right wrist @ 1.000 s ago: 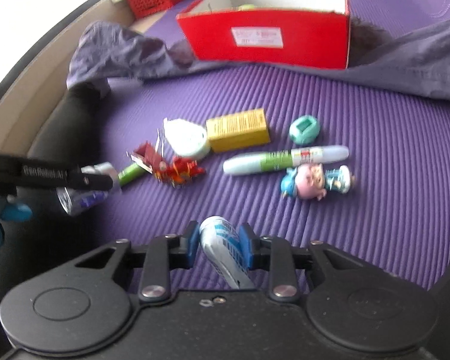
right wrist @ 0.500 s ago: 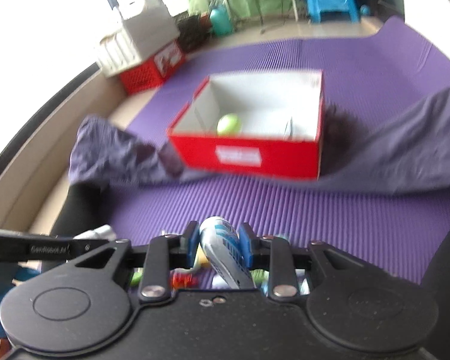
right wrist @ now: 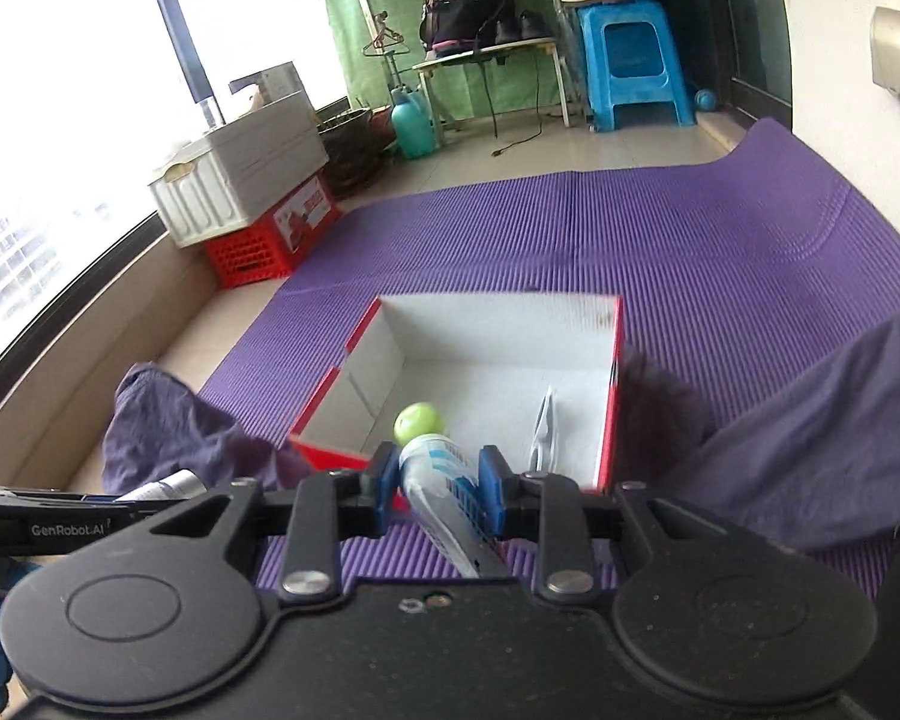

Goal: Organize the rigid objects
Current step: 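Carry the toothpaste tube and clear jar with both tools into the shoebox, then open both tools to release the tube and clear jar in the box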

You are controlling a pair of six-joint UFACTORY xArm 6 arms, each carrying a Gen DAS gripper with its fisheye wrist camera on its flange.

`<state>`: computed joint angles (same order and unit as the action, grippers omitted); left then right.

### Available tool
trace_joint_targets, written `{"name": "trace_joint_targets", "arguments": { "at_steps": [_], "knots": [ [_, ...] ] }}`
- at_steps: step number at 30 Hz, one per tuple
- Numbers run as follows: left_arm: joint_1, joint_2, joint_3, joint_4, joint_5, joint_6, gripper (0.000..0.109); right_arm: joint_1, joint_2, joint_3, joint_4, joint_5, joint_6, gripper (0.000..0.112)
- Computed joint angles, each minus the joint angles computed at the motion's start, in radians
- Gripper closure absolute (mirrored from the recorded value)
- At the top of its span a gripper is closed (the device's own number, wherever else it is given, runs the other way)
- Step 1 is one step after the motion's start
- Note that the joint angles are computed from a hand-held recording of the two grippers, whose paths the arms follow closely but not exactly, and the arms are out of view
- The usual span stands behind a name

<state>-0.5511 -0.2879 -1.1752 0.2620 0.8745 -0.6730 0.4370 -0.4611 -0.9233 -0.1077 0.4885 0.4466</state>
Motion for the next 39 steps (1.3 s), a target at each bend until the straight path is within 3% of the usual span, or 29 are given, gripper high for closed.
{"name": "trace_joint_targets", "arguments": {
  "at_steps": [24,32,39],
  "knots": [
    [0.093,0.641,-0.567,-0.004,-0.029,0.113,0.068,-0.066,0.503,-0.318,-0.061,-0.055,-0.024,0.084],
    [0.095,0.852,-0.796,-0.012,0.043,0.152,0.068,-0.06,0.636,-0.394,-0.094,-0.064,-0.019,0.084],
    [0.089,0.979,-0.942,-0.02,0.122,0.186,0.068,-0.061,0.672,-0.385,-0.061,-0.122,-0.082,0.088]
  ]
}}
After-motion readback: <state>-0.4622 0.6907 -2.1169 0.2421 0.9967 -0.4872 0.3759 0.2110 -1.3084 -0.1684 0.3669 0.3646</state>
